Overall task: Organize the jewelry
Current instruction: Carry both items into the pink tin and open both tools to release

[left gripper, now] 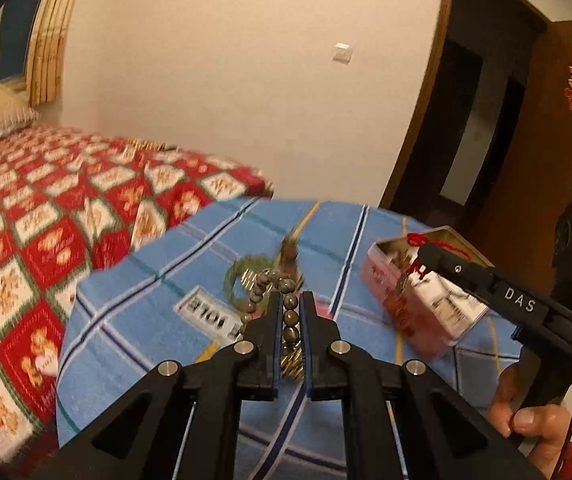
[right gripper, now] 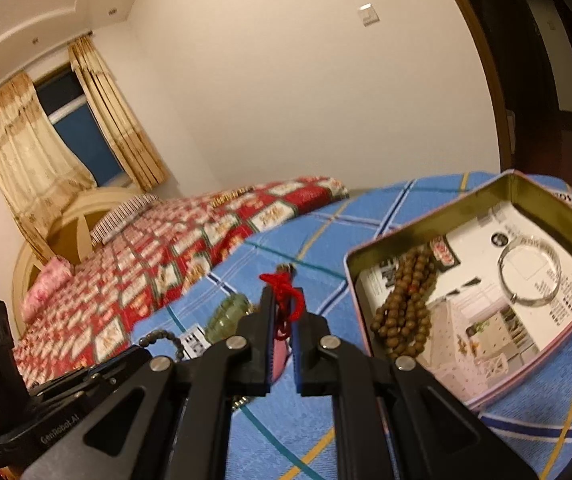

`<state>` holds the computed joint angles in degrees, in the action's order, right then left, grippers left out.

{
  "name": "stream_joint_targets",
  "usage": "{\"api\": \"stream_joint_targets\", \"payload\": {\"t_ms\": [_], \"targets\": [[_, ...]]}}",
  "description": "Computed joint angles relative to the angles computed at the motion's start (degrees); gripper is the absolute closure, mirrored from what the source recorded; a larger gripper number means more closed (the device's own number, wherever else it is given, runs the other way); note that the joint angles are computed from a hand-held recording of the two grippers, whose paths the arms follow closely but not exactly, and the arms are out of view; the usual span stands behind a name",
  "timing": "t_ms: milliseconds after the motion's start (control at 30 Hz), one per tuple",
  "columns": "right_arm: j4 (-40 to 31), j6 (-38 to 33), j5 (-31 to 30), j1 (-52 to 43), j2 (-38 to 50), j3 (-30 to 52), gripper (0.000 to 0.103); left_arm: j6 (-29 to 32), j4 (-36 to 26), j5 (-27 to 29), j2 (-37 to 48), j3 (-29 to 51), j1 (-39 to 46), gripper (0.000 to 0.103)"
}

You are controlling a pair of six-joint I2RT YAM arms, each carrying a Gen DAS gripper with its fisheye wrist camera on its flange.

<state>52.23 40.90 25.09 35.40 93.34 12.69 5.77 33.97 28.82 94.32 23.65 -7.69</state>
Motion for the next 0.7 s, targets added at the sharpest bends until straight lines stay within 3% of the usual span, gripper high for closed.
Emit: {"api": "stream_joint_targets", "payload": {"t_ms": [233, 367, 533, 633, 700], "targets": [[-0.51, -2.66, 1.66, -3.87, -6.75, -3.21, 0.093, -2.75, 1.47, -4.1, -1.41, 2.48, -9.79, 0.096], [-0.99, -5.0, -2.99, -12.02, -13.05, -7.17, 0.093, -4.45, 2.46, -6.64, 0.73, 6.04, -16.83, 0.096], [-0.96, -9.34, -20.18, -29.18, -17.44, -10.61, 0.093, -6.01, 2.73, -10.25, 7.7, 12.62, -25.58, 0.096], [3.97, -10.06, -34.04, -39.71, -10.64, -10.36, 0.093, -6.27, 1.39, -13.16, 13.04, 17.18, -30.25, 0.096], [4.86, -10.68, -38.22, -42.8, -6.55, -9.08, 0.093, -6.76, 0.57, -14.37, 15.8, 19.42, -32.1, 0.096]]}}
